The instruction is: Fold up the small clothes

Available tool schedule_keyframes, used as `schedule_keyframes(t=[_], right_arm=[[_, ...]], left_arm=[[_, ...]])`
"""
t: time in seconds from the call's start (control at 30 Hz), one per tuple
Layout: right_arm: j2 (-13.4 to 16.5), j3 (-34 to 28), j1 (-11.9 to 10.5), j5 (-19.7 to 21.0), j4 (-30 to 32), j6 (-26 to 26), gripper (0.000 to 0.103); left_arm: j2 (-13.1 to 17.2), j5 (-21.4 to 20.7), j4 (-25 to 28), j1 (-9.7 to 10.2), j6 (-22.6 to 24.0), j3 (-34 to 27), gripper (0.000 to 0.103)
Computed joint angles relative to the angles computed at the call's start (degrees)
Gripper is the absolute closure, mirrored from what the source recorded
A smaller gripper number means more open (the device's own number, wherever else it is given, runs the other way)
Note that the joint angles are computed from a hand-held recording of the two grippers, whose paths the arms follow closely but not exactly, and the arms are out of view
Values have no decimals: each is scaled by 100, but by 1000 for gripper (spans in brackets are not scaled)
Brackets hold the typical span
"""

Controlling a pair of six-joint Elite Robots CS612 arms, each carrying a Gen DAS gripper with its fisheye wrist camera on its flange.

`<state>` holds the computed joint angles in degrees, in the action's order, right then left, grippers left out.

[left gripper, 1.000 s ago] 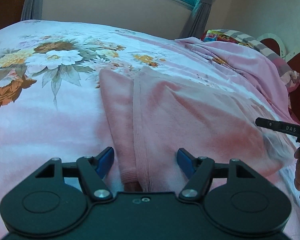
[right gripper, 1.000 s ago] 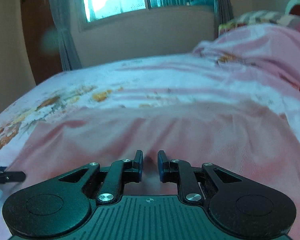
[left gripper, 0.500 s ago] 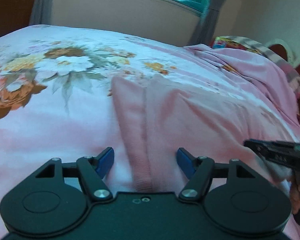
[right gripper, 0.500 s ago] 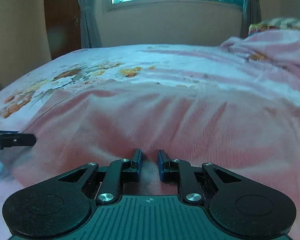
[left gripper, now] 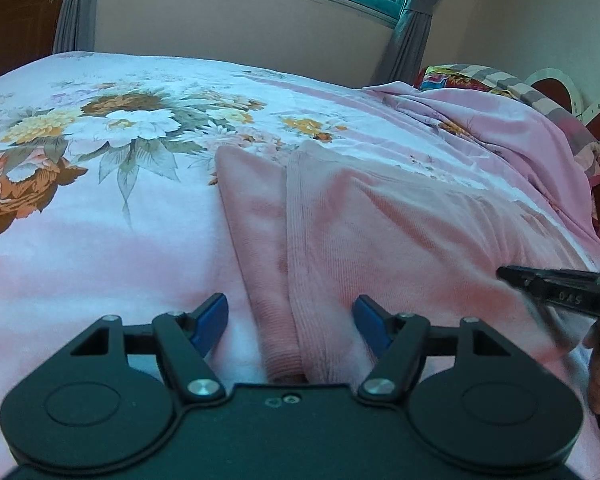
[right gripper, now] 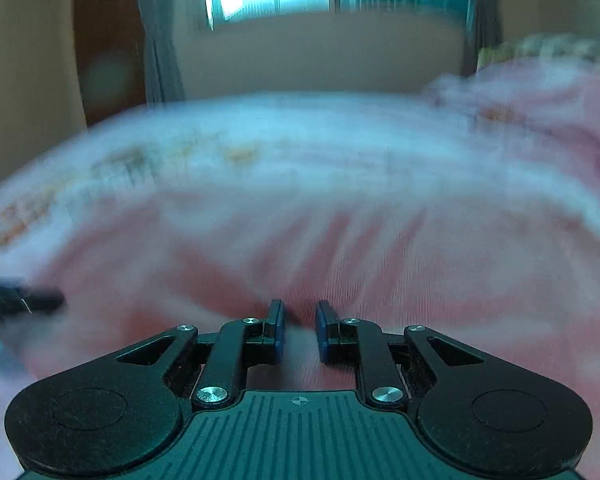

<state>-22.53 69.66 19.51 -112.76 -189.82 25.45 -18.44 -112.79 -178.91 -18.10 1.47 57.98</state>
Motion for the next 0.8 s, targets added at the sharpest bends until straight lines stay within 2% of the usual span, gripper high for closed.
schedule_keyframes(t=[0.2,0.3,0.37,0.4,0.47,0.53,0.57,0.67,0.73,0.77,0.8], right_arm=[[191,-269,106,-201,-869,-327,87],[284,-540,84,25,-576,-268,87],[326,-702,25,288,205,-211,85],[333,-763,40,207,321,-241,85],[257,-633,33,241,29,-143,84],[226,-420,54,-41,-627,-175,84],[175,-295,65,-309,-695,-169,84],[-57,239,0,-664,-887,208,84],[-180,575,-11,-1160,-1087,258,84],[-265,728,-32,-1369,-926,331,84],[-379,904,-101,-1412,-525,513,84]], left_arm=[[13,-10,-52,2,11,0,34],[23,11,-121,-3,24,13,33],[16,31,-130,-10,54,25,33],[16,35,-121,-11,67,22,33],[19,5,-110,-5,66,14,33],[41,-60,-135,11,24,-8,32],[52,-79,-148,15,10,-18,32],[55,-92,-147,17,10,-25,32],[55,-98,-134,18,14,-30,32],[59,-106,-117,19,12,-41,31],[60,-109,-103,19,14,-48,31]])
